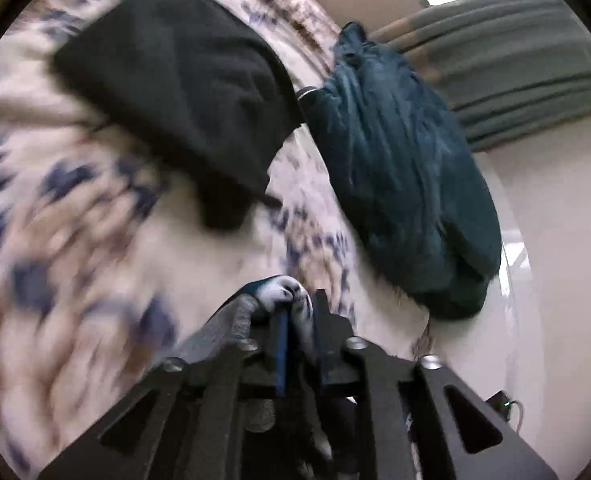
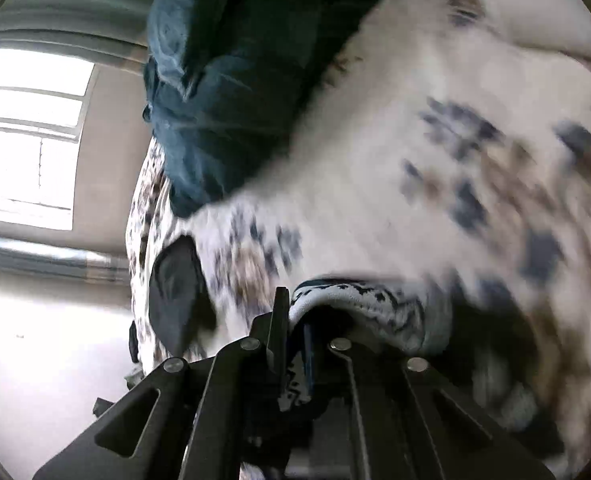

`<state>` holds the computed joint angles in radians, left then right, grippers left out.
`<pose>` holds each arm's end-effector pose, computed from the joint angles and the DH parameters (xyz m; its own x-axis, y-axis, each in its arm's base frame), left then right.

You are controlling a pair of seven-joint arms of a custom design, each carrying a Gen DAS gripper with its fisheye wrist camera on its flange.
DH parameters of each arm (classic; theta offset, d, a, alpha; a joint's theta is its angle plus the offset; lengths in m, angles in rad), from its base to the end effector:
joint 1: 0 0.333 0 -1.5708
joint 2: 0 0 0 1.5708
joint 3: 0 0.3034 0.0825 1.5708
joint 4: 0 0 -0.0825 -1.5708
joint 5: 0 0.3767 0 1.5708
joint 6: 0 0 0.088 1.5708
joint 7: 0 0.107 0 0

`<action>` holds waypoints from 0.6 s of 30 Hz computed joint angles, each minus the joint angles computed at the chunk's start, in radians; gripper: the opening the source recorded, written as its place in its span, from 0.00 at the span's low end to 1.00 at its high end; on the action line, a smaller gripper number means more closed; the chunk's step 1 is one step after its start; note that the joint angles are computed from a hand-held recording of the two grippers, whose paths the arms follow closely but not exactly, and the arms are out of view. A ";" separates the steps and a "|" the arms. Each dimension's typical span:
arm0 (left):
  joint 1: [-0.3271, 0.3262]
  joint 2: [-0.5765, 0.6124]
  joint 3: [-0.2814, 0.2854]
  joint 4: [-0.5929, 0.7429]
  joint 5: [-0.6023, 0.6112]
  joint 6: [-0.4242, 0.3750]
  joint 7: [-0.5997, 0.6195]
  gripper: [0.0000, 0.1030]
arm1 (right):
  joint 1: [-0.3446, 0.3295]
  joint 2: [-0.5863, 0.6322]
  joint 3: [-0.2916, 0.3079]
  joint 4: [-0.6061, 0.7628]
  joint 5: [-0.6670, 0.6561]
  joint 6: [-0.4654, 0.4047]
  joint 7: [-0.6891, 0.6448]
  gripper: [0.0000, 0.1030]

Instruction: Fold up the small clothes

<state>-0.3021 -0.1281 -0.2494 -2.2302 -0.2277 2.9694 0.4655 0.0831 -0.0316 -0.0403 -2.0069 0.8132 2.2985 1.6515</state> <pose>0.4723 -0.2781 0.5193 0.3926 -0.5477 0.7389 -0.6600 -0.7273 -0.1884 0.5705 0.0398 0.4991 -0.3269 -0.6597 -0.6767 -0.8627 0.5007 -0.0714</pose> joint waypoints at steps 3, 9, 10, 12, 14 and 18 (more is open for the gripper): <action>-0.031 0.057 0.055 0.054 -0.163 0.001 0.142 0.32 | -0.005 0.057 0.005 0.069 -0.018 0.011 0.022 0.56; 0.048 -0.073 -0.033 -0.012 0.100 -0.112 -0.015 0.54 | 0.001 -0.060 0.012 -0.025 -0.241 -0.087 0.006 0.56; 0.037 -0.077 -0.033 -0.010 0.111 -0.161 -0.004 0.54 | 0.001 -0.098 0.010 -0.066 -0.288 -0.096 0.013 0.56; 0.006 -0.062 -0.025 0.005 0.097 -0.243 0.039 0.54 | 0.005 -0.142 0.006 -0.130 -0.329 -0.099 0.037 0.56; -0.011 -0.010 -0.026 0.045 0.100 -0.293 0.082 0.54 | 0.011 -0.166 -0.010 -0.178 -0.316 -0.111 0.007 0.56; -0.021 0.110 -0.021 0.097 0.091 -0.389 0.133 0.54 | 0.010 -0.062 0.002 -0.183 -0.428 -0.083 0.034 0.53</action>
<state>-0.3229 -0.0180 -0.2707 -2.1327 -0.1365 2.5800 0.5983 0.0927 -0.0941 -0.0382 -2.1897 0.3849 2.2151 1.6851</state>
